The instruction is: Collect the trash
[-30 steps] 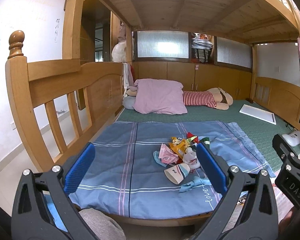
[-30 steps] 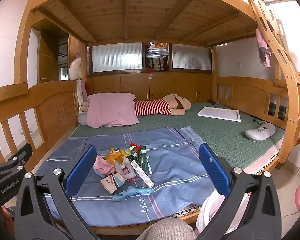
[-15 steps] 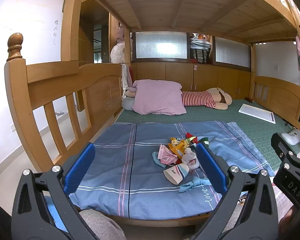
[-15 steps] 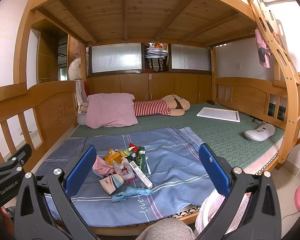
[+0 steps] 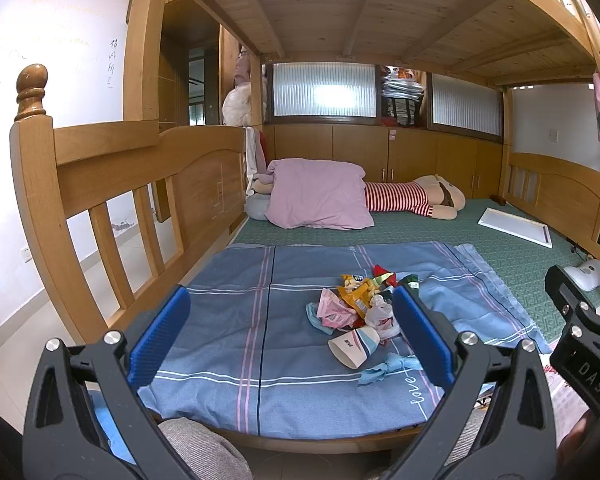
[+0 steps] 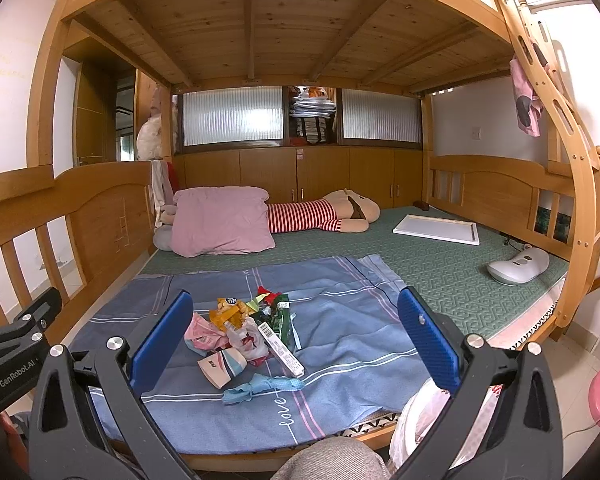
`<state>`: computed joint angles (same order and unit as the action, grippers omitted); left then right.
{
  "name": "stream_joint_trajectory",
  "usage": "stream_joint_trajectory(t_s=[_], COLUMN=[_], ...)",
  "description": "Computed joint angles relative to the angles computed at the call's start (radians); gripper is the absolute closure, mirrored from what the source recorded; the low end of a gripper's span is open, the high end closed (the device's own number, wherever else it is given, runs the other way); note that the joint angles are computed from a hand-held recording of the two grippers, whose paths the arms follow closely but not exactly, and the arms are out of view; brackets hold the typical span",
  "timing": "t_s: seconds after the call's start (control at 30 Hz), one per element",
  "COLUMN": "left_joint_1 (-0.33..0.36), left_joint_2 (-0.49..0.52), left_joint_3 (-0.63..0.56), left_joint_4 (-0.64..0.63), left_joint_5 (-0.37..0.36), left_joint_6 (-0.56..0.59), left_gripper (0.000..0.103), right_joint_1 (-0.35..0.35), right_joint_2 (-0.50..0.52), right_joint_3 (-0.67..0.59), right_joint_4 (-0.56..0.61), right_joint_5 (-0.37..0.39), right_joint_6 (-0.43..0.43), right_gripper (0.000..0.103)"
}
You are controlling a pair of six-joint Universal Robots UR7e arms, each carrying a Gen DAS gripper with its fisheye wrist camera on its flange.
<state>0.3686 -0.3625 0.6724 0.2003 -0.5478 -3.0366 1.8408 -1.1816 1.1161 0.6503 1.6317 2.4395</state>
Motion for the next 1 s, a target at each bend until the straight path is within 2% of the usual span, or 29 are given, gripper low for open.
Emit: stream_joint_trajectory(t_s=[0.27,0.4,0.43,0.5,0.7,0.87,0.93,1.0], left_joint_1=[0.0,0.005,0.006,0.009,0.022,0.02,0.024,0.033], left_joint_2=[0.0,-0.014,-0.004,-0.016,-0.133,-0.154,-0.179,-0.229], left_joint_3=[0.001,0.046,0.019,0.045,0.205,0.246,0.283,0.351], left_joint_4=[-0.001,-0.023,-0.004,-0.018,-0.207,-0.186,-0.232,-0.331], left_joint_5=[0.001,-0.005,-0.01,0.0,0.043,0.057,0.063,0.077], left_joint_6=[0.004,0.01,0.018,0.05,0.14,0.077,0.09,0.133], left_gripper=[0.002,0.002,0.002,0.002,0.002,0.003,0.003,0.003], right_joint_1=[-0.001,-0.015,-0.019,-0.03,-0.034,-0.046,-0.058,-0.07], right_joint_2=[-0.001,-0.007,-0.01,-0.011,-0.012,0.0,0.011,0.044], right_joint_3=[0.002,0.021,0.029,0.04,0.074,0.057,0.044,0.008], right_joint_4=[-0.003,-0.022,-0.027,-0.026,-0.065,-0.06,-0.061,-0.03], right_joint_5=[-0.002,-0.012,-0.013,-0.014,-0.003,-0.031,-0.05,-0.055], right_joint_6=[-0.006,-0.031,-0.036,-0.045,-0.091,-0.057,-0.031,-0.005], right_gripper=[0.003,0.003,0.003,0.003,0.003,0.003,0.003,0.003])
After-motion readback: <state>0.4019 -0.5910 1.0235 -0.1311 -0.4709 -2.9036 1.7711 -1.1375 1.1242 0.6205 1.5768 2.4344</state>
